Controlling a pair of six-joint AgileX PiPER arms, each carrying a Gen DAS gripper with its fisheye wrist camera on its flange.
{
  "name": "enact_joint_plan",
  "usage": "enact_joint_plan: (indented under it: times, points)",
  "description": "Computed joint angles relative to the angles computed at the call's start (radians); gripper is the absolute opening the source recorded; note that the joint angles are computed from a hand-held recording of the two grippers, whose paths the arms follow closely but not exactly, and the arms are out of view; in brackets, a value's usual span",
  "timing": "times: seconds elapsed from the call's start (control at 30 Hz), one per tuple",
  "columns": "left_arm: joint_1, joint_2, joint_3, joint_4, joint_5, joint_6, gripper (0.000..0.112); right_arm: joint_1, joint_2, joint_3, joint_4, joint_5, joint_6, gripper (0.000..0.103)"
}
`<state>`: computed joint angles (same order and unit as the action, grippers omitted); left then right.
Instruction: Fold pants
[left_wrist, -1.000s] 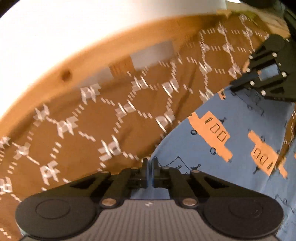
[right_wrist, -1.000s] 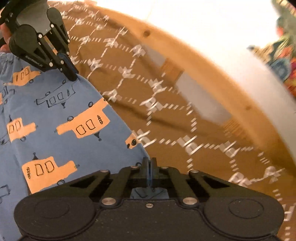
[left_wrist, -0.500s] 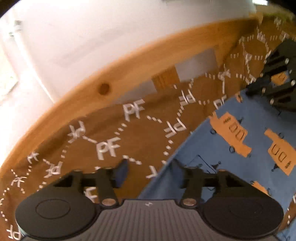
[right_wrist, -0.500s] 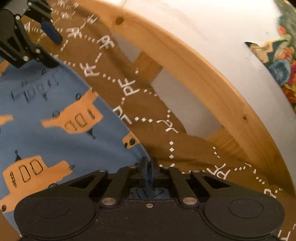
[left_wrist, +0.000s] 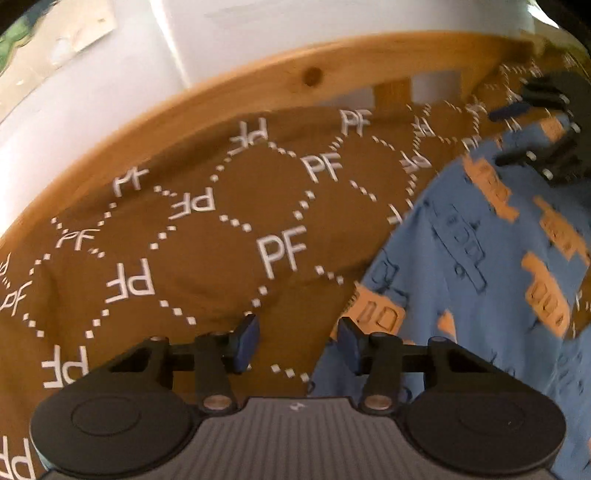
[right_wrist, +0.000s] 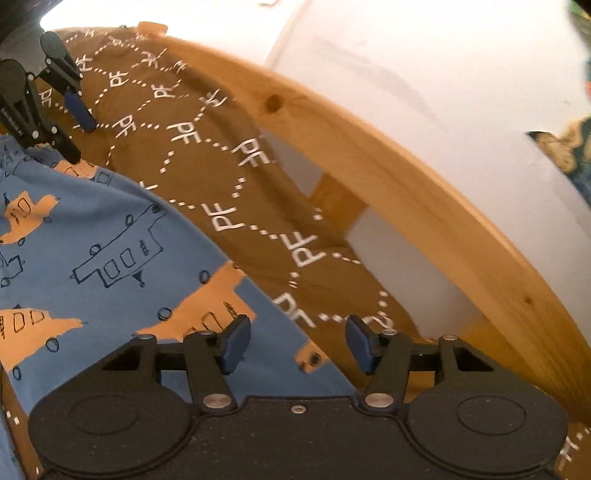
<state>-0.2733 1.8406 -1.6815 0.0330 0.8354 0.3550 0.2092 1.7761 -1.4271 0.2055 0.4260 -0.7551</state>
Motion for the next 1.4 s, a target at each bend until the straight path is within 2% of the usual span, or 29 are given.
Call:
enact_joint_plan:
  times: [0.13, 0.2, 0.23, 0.27, 0.3, 0.33, 0.47, 0.57, 0.73, 0.9, 0.97, 1.07, 1.17, 1.3, 1.33, 1.4]
  points:
    - [-0.039, 0.064, -0.104, 0.019, 0.118, -0.005, 0.055, 0.028, 0.063, -0.059, -0.017, 0.029, 0.017, 0.057]
    - [-0.077, 0.086, -0.116, 0.088, 0.137, -0.032, 0.052, 0.043, 0.097, -0.098, -0.056, 0.046, 0.062, 0.054]
    - [-0.096, 0.087, -0.113, 0.116, 0.139, -0.040, 0.045, 0.049, 0.115, -0.120, -0.081, 0.065, 0.090, 0.046]
    - [-0.101, 0.091, -0.114, 0.110, 0.144, -0.030, 0.016, 0.050, 0.122, -0.131, -0.083, 0.080, 0.099, 0.037]
    - [-0.102, 0.095, -0.122, 0.095, 0.158, -0.025, 0.000, 0.048, 0.128, -0.143, -0.061, 0.096, 0.089, 0.008]
    - [-0.105, 0.089, -0.112, 0.094, 0.148, -0.046, 0.001, 0.048, 0.124, -0.138, -0.049, 0.101, 0.090, 0.000]
    - [-0.119, 0.012, 0.001, 0.146, 0.029, -0.126, 0.000, 0.072, 0.033, -0.001, -0.093, -0.020, 0.135, 0.000]
    - [-0.126, -0.069, 0.093, 0.206, -0.065, -0.205, 0.000, 0.099, -0.068, 0.119, -0.164, -0.117, 0.234, 0.000]
    - [-0.151, -0.171, 0.201, 0.338, -0.164, -0.330, 0.000, 0.162, -0.229, 0.280, -0.481, -0.197, 0.540, 0.000]
    - [-0.207, -0.355, 0.402, 0.535, -0.260, -0.509, 0.000, 0.239, -0.394, 0.410, -0.868, -0.202, 0.938, 0.000]
    - [-0.241, -0.437, 0.498, 0.637, -0.292, -0.638, 0.000, 0.286, -0.491, 0.489, -1.021, -0.187, 1.114, 0.000]
    - [-0.321, -0.578, 0.657, 0.837, -0.305, -0.850, 0.000, 0.410, -0.637, 0.603, -1.204, -0.100, 1.335, 0.000]
    - [-0.455, -0.720, 0.805, 0.994, -0.239, -0.986, 0.000, 0.685, -0.782, 0.702, -1.342, 0.166, 1.553, 0.000]
    - [-0.692, -0.864, 0.974, 1.105, -0.071, -1.047, 0.000, 1.085, -0.885, 0.797, -1.353, 0.492, 1.742, 0.000]
    - [-0.763, -0.889, 1.014, 1.124, -0.016, -1.072, 0.000, 1.185, -0.883, 0.813, -1.344, 0.570, 1.794, 0.000]
    - [-0.850, -0.911, 1.071, 1.127, 0.041, -1.121, 0.000, 1.385, -0.847, 0.842, -1.327, 0.720, 1.953, 0.000]
